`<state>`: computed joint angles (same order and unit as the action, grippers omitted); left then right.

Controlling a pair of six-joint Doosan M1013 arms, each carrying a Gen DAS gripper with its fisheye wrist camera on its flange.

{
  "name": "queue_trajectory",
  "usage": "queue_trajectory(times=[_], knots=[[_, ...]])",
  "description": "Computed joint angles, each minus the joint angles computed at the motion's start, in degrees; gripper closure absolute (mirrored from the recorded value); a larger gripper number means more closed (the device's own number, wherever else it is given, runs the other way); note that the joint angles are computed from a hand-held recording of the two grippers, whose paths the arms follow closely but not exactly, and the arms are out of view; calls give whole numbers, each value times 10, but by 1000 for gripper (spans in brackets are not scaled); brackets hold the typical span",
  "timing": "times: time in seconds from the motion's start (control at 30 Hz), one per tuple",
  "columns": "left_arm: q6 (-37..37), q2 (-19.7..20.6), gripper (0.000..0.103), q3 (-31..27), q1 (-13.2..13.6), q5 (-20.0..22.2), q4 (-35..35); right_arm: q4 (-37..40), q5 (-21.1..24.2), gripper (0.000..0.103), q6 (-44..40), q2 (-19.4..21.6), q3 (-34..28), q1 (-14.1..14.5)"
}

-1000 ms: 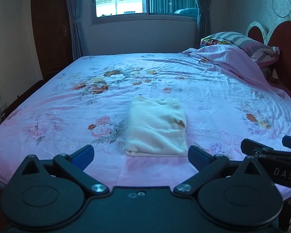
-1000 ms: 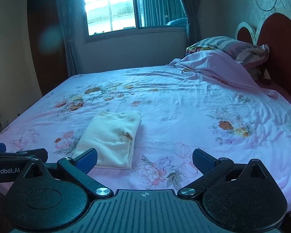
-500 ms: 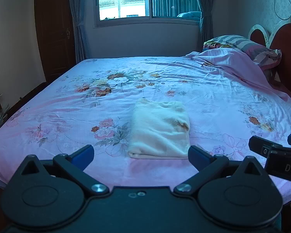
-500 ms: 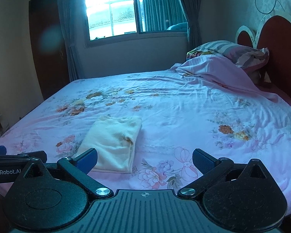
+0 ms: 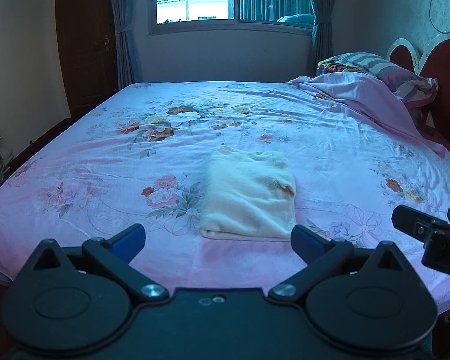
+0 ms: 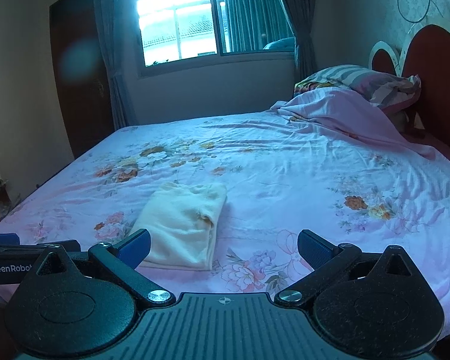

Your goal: Fold small clothes

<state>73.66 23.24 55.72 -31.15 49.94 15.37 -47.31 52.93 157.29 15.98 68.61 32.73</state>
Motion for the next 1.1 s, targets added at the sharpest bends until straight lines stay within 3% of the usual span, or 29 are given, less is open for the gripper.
queue_trajectory(times=[1.1], knots=[[13,2,1,-1,-5,1,0,15,-1,0,-5,3,0,-3]])
